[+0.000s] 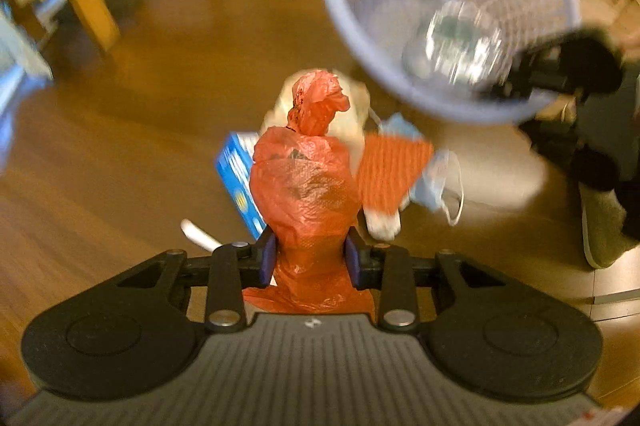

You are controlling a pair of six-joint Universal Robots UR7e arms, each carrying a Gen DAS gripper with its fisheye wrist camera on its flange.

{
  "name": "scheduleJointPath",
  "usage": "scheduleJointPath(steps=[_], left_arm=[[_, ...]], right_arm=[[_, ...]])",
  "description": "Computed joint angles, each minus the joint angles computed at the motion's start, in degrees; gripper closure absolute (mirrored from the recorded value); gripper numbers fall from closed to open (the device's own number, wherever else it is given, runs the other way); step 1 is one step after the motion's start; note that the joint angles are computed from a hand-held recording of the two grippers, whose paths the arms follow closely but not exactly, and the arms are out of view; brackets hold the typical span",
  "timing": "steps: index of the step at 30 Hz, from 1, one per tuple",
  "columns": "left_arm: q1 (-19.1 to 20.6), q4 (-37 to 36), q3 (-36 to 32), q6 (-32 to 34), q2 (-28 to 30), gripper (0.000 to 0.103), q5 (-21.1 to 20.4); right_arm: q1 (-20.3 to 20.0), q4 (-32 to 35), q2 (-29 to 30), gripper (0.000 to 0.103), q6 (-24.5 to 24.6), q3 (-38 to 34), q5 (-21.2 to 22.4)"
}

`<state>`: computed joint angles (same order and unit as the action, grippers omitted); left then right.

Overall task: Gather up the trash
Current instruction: 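Drop the red bag into the wastebasket held by the right tool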

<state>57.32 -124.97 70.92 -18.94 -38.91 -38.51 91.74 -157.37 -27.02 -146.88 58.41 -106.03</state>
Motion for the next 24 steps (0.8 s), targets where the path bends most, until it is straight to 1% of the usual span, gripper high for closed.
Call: scheduleJointPath(steps=[3,8,12,16,19,20,21,22,23,24], left_arm=[[-0.91,1.36,-4.18,2.99,0.67,0.074,0.61],[-1.59,4.32,-13.7,8.63,3.86,0.074,-0.9],[-1.72,9.13,-24.17,13.13,8.79,0.074,-2.35],[-1.52,10.85,-34.4,19.66,15.06,0.074,-2.95],[-1.32,11.69,-41.42,23.23,19.31,0.073,-3.33],[-1.27,11.76,-43.2,24.38,20.45,0.07,-3.47],[-1.18,11.85,-45.82,25.44,22.03,0.064,-3.42],[-1.1,10.44,-46.59,26.41,22.69,0.06,-3.33],[-1.01,8.67,-47.39,27.19,23.45,0.057,-2.95],[-0.86,7.42,-48.0,27.3,23.88,0.057,-3.19]], right_arm=[[-0.09,-0.09,-0.15,0.099,-0.34,0.24,0.12],[-0.08,0.01,-0.35,0.099,-0.4,0.49,0.09],[-0.02,0.12,-0.44,0.099,-0.07,0.58,0.06],[0.01,0.32,-0.58,0.099,0.11,0.67,0.05],[-0.03,0.41,-0.63,0.099,0.24,0.72,0.1],[-0.02,0.48,-0.64,0.099,0.24,0.69,0.1],[-0.01,0.51,-0.63,0.099,0.32,0.66,0.08],[0.04,0.56,-0.6,0.099,0.59,0.59,0.0],[0.09,0.69,-0.51,0.099,0.84,0.38,-0.07],[0.14,0.8,-0.46,0.099,1.09,0.24,-0.13]])
